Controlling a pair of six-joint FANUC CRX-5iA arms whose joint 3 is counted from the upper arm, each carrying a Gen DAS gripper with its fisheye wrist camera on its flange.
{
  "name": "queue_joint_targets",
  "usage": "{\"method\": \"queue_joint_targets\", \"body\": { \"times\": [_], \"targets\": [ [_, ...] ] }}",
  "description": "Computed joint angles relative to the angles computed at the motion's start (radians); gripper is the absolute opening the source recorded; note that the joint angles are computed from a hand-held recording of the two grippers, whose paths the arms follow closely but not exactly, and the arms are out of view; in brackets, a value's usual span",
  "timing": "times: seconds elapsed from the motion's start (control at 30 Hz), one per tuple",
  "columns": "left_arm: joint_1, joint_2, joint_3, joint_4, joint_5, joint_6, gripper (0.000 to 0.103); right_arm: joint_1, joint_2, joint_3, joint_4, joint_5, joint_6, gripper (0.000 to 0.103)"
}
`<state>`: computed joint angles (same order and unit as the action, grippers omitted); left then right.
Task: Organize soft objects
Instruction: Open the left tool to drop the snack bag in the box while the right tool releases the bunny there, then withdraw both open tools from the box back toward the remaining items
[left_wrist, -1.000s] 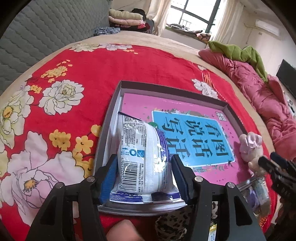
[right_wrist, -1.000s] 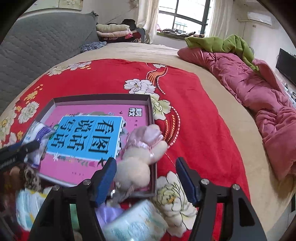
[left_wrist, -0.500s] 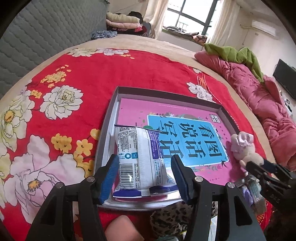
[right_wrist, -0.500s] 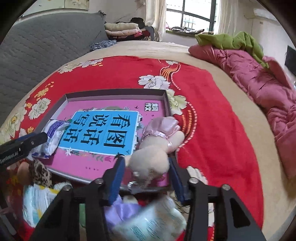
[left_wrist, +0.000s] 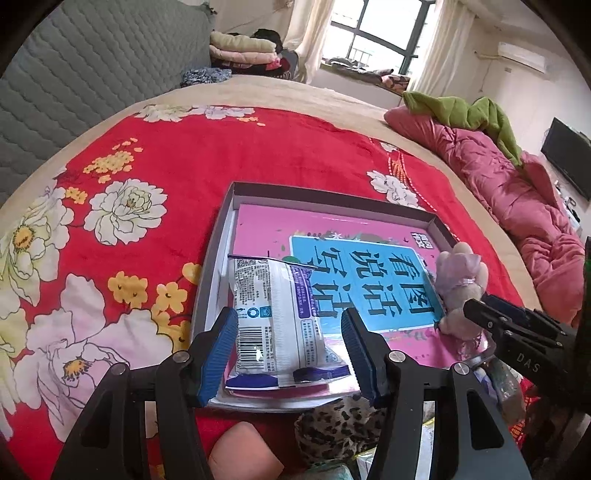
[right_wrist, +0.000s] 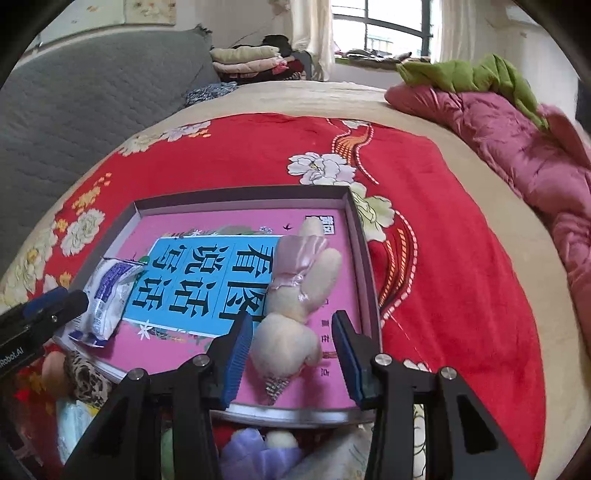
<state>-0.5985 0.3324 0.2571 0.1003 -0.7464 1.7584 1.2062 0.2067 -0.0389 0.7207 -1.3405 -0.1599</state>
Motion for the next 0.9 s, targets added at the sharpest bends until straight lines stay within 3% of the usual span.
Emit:
{"method": "queue_joint_targets", "body": {
  "times": [0.37, 0.9],
  "targets": [
    [-0.011, -0.036, -0.006, -0.063, 0.000, 0.060, 0.061, 0.028, -0.036, -0.029, 0.008, -0.023, -0.039, 0.046],
    [-0.056, -0.087, 0.001, -0.159, -0.050, 0.133, 0.070, 0.068, -0.059, -0.044, 0.044, -0.054, -0.082, 0.061]
  ]
}}
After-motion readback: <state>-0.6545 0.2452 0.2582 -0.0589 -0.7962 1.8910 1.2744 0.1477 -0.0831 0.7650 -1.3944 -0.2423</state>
